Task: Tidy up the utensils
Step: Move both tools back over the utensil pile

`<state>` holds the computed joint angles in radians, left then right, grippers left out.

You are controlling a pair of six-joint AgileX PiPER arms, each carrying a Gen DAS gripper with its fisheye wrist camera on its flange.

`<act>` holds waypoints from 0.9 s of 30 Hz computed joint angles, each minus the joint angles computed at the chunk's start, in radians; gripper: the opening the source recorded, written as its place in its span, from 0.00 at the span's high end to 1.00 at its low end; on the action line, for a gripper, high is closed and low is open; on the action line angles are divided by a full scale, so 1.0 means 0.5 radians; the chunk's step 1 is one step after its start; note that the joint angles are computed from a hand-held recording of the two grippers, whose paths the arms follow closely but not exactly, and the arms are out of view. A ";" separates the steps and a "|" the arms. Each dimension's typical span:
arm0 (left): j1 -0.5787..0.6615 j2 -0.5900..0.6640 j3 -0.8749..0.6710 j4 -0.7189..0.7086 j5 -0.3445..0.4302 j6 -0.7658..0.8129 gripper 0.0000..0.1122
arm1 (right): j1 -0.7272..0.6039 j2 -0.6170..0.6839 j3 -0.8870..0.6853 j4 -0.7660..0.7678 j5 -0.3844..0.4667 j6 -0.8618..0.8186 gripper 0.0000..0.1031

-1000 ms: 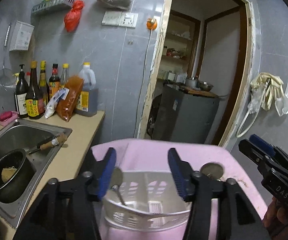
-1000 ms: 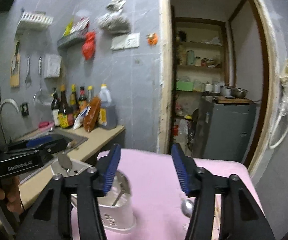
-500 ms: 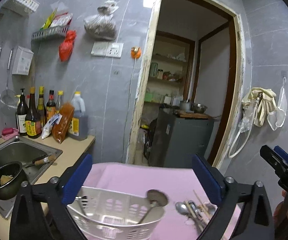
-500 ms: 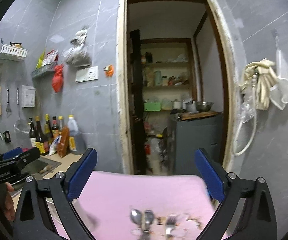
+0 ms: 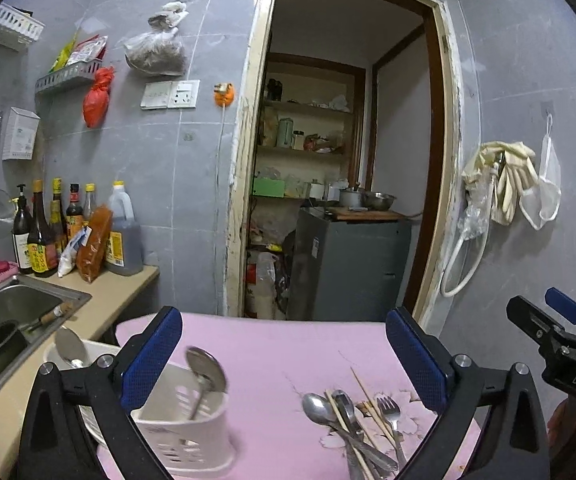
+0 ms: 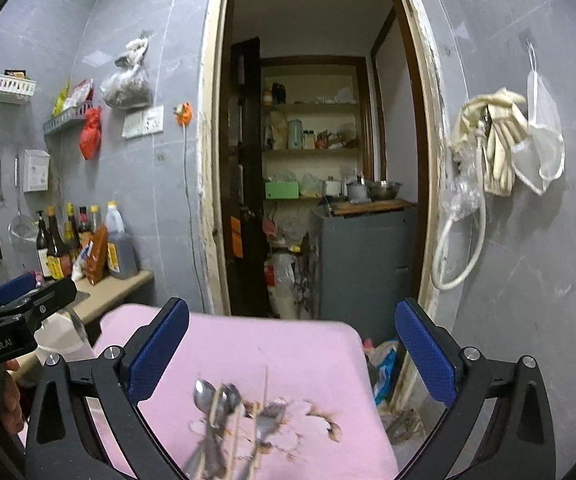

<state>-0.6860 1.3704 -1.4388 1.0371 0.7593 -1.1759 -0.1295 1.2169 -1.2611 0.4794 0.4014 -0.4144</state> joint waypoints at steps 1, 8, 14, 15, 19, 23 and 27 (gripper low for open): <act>-0.023 0.023 0.006 0.038 0.016 -0.045 0.09 | -0.043 0.026 0.011 0.107 0.019 -0.108 0.02; -0.098 0.216 -0.023 0.071 0.044 -0.088 0.09 | -0.264 0.229 0.056 0.625 0.219 -0.621 0.02; -0.072 0.371 -0.126 -0.143 0.012 0.112 0.09 | -0.352 0.510 -0.036 0.807 0.453 -0.732 0.04; -0.056 0.411 -0.158 -0.213 0.002 0.178 0.09 | -0.348 0.551 -0.058 0.794 0.476 -0.710 0.08; -0.012 0.539 -0.279 -0.405 0.010 0.370 0.09 | -0.346 0.780 -0.190 0.767 0.630 -0.664 0.26; 0.059 0.681 -0.438 -0.652 0.038 0.584 0.12 | -0.308 0.953 -0.281 0.740 0.731 -0.621 0.37; 0.158 0.805 -0.561 -0.920 0.069 0.757 0.16 | -0.271 1.064 -0.323 0.756 0.774 -0.639 0.45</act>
